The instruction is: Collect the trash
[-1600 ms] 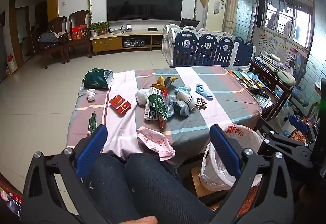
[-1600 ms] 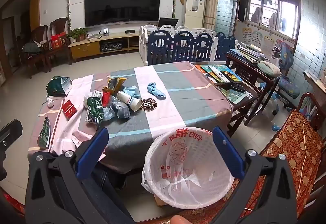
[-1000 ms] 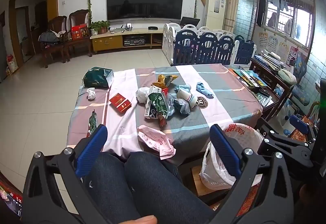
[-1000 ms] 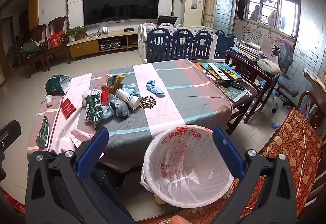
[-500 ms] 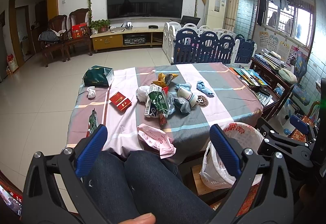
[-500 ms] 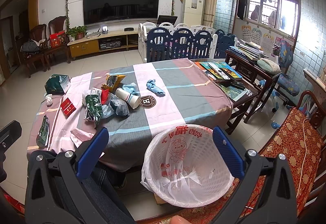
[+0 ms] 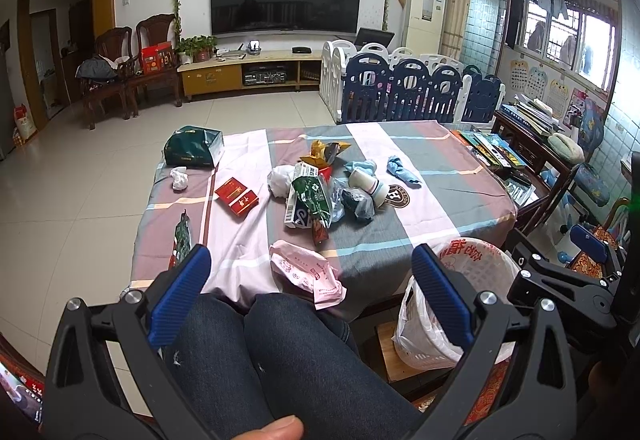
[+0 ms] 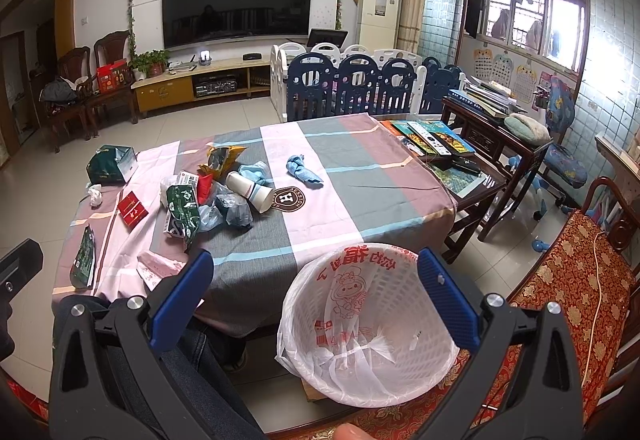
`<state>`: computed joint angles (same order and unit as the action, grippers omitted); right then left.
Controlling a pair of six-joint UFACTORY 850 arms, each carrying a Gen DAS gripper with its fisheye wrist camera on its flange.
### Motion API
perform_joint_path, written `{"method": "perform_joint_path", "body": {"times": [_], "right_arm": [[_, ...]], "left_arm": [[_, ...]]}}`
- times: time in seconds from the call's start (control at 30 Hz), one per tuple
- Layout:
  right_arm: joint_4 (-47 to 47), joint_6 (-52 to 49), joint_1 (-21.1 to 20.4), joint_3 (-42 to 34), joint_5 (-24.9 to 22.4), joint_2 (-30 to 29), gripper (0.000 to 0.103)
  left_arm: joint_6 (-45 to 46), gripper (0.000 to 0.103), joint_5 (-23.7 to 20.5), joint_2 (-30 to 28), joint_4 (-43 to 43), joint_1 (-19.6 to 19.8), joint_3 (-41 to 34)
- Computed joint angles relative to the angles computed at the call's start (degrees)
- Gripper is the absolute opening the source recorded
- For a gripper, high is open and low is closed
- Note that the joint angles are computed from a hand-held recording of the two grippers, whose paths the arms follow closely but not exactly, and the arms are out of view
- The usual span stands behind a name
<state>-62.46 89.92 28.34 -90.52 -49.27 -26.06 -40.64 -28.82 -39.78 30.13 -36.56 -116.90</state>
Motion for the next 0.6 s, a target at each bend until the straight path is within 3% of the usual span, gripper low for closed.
{"method": "perform_joint_path", "body": {"times": [0.6], "right_arm": [[-0.2, 0.4, -0.2, 0.6, 0.3, 0.2, 0.100]], "left_arm": [[0.2, 0.100, 0.4, -0.7, 0.0, 0.2, -0.1]]}}
